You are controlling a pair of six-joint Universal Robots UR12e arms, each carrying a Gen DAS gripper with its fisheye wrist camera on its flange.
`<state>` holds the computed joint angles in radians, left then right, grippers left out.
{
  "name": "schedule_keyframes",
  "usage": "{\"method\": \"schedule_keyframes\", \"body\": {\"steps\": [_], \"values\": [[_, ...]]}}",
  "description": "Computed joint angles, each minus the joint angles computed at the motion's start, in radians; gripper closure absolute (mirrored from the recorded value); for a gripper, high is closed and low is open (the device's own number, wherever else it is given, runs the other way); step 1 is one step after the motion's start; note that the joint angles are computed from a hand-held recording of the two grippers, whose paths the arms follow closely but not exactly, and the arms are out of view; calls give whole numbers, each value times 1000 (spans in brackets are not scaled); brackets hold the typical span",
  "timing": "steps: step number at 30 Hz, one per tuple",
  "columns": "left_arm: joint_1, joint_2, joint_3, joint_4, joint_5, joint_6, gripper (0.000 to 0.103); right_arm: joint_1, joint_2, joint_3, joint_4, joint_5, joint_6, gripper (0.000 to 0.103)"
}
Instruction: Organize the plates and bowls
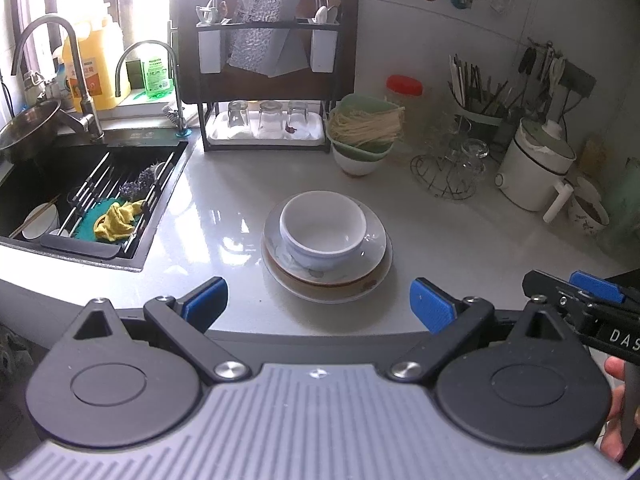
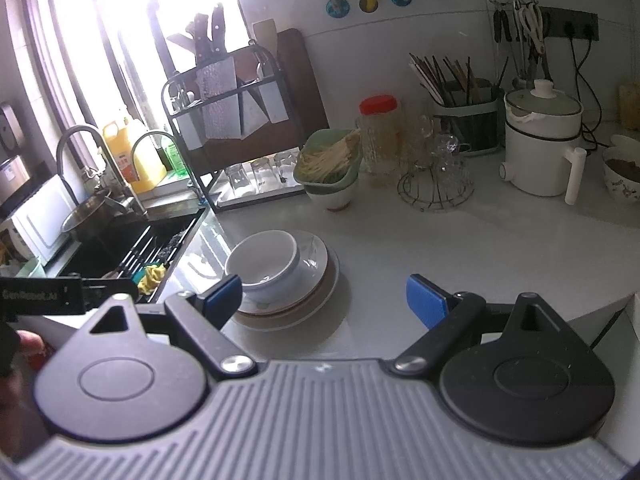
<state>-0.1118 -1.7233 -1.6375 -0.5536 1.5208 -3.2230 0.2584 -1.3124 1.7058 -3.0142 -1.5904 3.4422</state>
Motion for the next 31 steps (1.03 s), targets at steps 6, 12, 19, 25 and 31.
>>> {"method": "schedule_keyframes", "body": {"steps": [6, 12, 19, 25, 31], "values": [[-1, -1, -1, -4, 8, -3, 4, 2, 2, 0, -3, -4, -9, 13], [-6, -3, 1, -8, 22, -14, 4, 4, 3, -1, -7, -6, -10, 13], [-5, -4, 3, -9, 25, -12, 4, 6, 8, -4, -15, -9, -10, 13], [-4, -4, 3, -10, 33, -23, 4, 6, 11, -5, -23, -11, -11, 13], [-4, -6, 4, -10, 43, -31, 4, 5, 9, -4, -10, -1, -8, 13]]}}
